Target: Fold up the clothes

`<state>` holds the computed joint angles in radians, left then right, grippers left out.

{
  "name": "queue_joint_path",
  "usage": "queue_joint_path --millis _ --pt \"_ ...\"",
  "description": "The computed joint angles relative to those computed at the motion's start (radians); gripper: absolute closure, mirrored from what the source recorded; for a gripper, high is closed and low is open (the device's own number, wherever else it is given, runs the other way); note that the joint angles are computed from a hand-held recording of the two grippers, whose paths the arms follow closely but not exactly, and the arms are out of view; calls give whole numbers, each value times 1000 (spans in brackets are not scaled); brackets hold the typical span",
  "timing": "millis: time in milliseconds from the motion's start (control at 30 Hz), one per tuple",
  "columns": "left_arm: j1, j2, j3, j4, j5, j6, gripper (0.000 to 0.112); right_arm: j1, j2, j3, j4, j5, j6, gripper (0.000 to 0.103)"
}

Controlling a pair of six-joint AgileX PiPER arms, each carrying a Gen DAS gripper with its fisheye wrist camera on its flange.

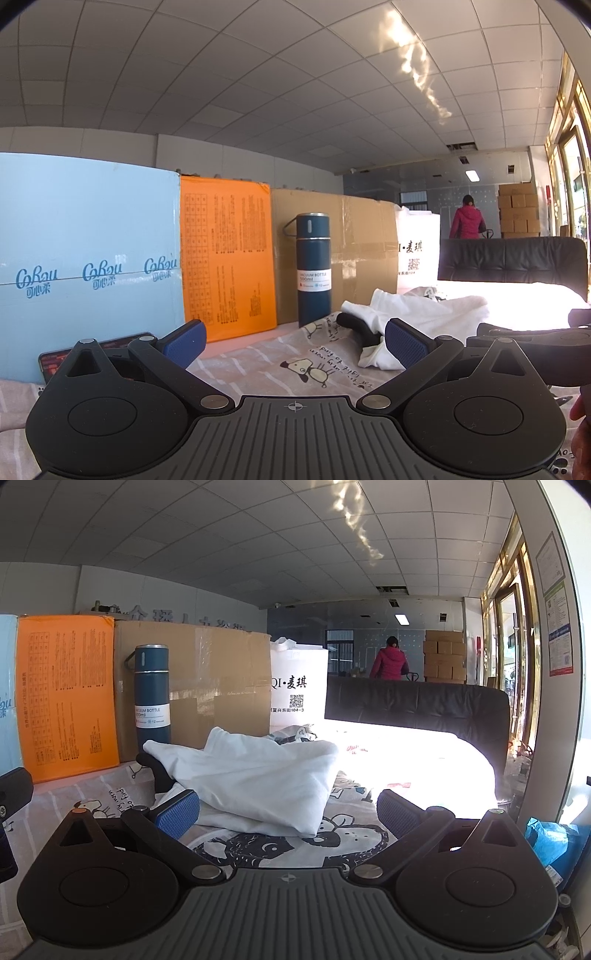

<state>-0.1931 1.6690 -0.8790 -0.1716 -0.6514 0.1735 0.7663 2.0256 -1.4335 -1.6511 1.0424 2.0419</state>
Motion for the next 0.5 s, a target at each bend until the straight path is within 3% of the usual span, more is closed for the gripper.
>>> queue_joint_path --millis 500 --pt "5 -3 1 10 5 -10 9 -5 1 -10 17 -28 -28 0"
